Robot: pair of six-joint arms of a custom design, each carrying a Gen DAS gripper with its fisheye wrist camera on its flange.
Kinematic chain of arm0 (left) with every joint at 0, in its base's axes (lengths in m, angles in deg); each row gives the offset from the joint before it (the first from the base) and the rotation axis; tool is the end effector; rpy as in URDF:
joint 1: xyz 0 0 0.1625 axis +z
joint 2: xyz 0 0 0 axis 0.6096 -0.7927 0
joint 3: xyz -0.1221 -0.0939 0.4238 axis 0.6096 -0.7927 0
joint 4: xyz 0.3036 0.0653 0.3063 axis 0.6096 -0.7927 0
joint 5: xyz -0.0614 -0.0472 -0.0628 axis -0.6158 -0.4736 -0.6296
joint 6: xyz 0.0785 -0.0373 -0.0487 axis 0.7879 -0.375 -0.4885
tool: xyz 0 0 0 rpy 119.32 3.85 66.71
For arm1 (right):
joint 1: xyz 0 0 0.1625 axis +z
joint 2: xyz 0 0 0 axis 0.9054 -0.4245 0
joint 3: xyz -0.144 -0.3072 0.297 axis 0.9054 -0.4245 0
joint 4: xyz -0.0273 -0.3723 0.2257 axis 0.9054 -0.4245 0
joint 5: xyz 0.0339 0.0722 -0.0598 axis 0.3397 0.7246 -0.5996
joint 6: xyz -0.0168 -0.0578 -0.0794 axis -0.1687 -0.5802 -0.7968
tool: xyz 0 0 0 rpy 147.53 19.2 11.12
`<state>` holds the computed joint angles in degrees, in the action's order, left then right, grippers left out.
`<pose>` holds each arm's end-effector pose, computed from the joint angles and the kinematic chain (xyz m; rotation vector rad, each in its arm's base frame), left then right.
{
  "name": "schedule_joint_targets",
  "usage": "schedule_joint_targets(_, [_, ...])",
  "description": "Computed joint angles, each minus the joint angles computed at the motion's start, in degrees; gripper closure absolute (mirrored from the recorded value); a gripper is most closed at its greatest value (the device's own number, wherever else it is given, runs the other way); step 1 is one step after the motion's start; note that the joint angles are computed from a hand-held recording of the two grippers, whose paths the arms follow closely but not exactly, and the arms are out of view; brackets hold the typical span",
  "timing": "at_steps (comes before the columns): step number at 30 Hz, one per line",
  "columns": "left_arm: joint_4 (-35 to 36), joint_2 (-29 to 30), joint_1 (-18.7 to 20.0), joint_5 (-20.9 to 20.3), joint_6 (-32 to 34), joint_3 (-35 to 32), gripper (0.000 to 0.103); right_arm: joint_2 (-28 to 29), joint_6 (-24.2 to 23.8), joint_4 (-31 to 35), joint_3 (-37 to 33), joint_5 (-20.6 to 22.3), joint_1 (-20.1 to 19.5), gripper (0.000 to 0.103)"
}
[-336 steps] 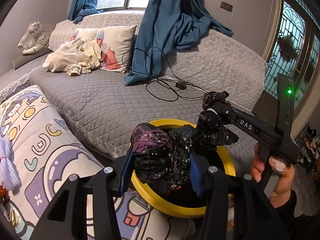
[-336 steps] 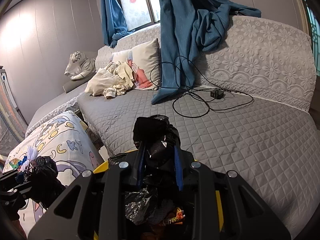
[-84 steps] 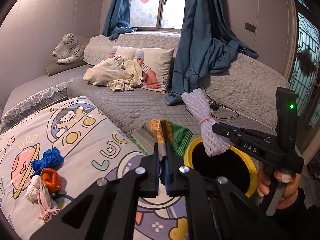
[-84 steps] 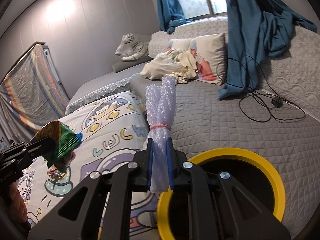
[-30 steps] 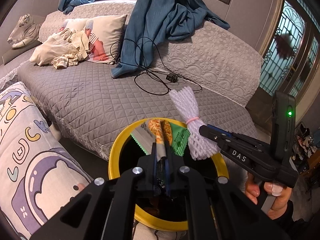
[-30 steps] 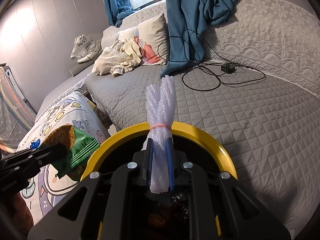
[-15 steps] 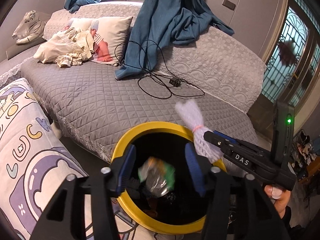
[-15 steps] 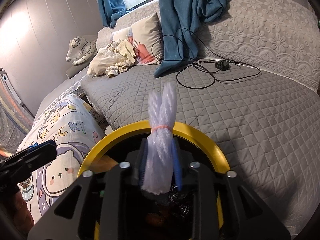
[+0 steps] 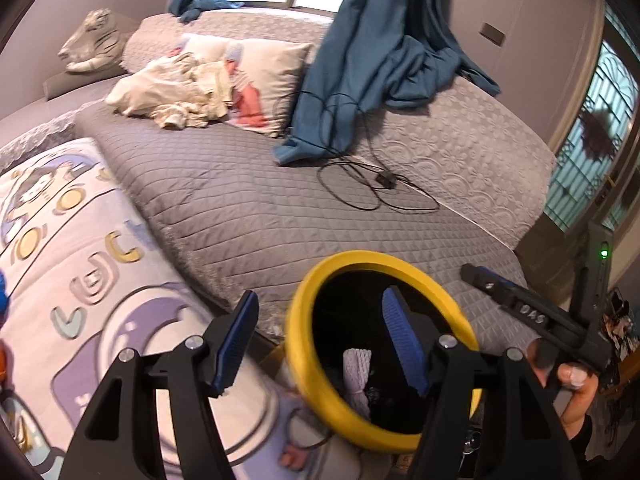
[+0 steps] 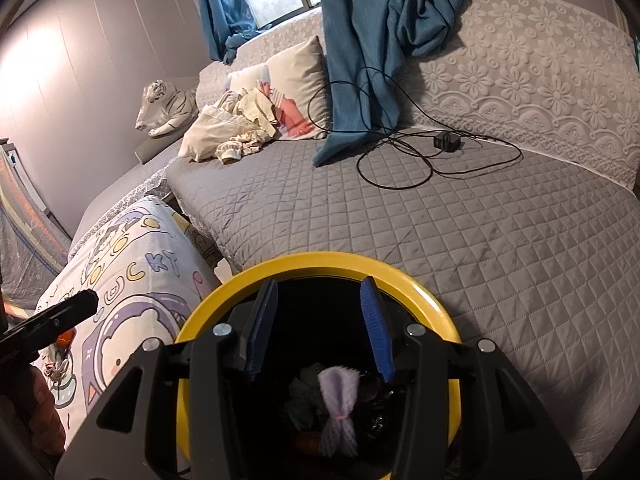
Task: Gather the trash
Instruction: 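Move both open tools back over the remaining trash on the bed, then grasp the blue glove with the left tool while the right tool grasps the pink cloth bag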
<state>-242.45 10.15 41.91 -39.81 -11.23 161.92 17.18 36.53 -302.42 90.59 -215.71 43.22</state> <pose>0.0254 -0.6988 0.2562 0.8479 2.6458 -0.7285 0.2638 -0.5884 -0.0236 0.0237 -2.3193 1.2000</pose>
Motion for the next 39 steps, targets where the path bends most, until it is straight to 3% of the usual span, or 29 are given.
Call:
schedule_joint_targets(18, [-4.2,-7.0,6.9,4.5,2.5,-0.8,0.036,5.6,-3.2,11.3,-11.1,4.7,5.4,0.056])
schedule_joint_targets(33, [-6.1,-9.1,14.1,7.3,4.1,-8.2,0.036,16.6,-5.7,29.9,-29.4,14.8,10.6,0.056])
schedule_joint_targets(39, [-0.8,-6.8,16.8,5.5,4.9,-14.9,0.036,21.4,-6.2,37.8,-37.1,20.3,11.9,0.056])
